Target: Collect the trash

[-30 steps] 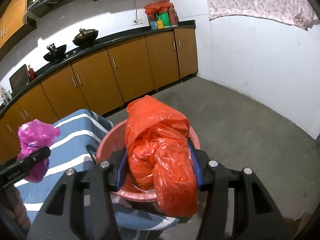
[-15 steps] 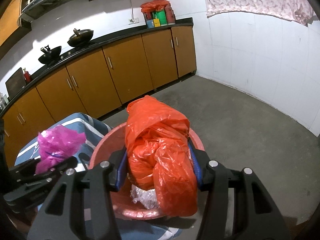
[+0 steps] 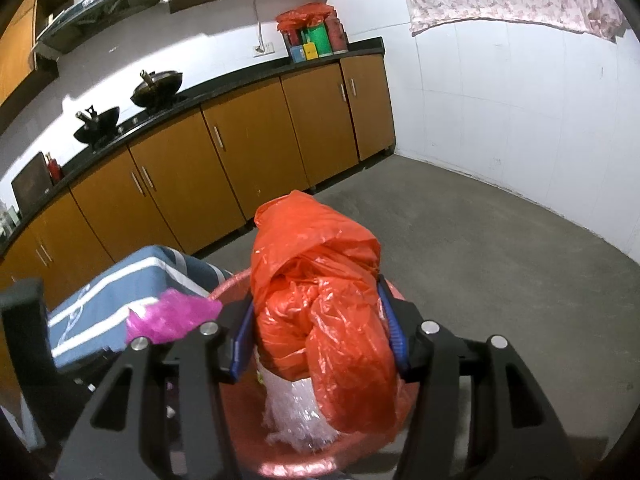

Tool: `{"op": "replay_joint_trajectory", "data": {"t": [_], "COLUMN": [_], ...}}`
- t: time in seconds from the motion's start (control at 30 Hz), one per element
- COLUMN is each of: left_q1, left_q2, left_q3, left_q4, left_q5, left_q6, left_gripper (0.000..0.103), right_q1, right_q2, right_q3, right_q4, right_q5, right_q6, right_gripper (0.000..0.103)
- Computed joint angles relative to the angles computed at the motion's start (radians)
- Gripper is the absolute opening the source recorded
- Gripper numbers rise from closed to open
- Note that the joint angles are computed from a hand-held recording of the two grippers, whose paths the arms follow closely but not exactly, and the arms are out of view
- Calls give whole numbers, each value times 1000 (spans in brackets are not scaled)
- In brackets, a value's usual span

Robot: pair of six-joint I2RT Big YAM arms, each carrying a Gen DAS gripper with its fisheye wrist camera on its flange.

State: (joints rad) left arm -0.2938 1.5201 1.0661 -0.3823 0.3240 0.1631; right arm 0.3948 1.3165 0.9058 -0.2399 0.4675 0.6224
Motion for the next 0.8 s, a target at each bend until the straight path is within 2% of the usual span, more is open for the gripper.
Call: {"op": "replay_joint_trajectory", "data": {"t": [0.13,0.37,0.47,0.53,0.63,0.67,0.73,0.8], "left_q1": [16,53,82,110,170,185,219,252], "left_q2": [6,-12,-70,-127,-267,-302,-383,-492], "left_q3": [-3,-15,-60,-105,-205,-228,-276,-339], "left_q4": [11,-9,7,32,87,95,107,120], "left_q5": [12,25,26,30,28,28,30,2], "left_q6": [-11,-34,-40,-43,-60,-65,-65,-58], "left_gripper": [77,78,79,86,95,95,98,101], "right_q1": [-16,6,54,93,181,226,276,347], "right_q2": [3,-42,-85,-107,-139,-147,-163,-196], "right_q3": [3,-30,-58,-68,-68,-62,-57,-68], "right_q4": [24,25,1,-35,-149,-214,-284,-330], "right_q5": [-17,24,148,241,429,507,569,614], "right_q6": [0,26,21,5,10,36,74,118], "right_gripper": [67,83,98,99,99,99,99,99]}}
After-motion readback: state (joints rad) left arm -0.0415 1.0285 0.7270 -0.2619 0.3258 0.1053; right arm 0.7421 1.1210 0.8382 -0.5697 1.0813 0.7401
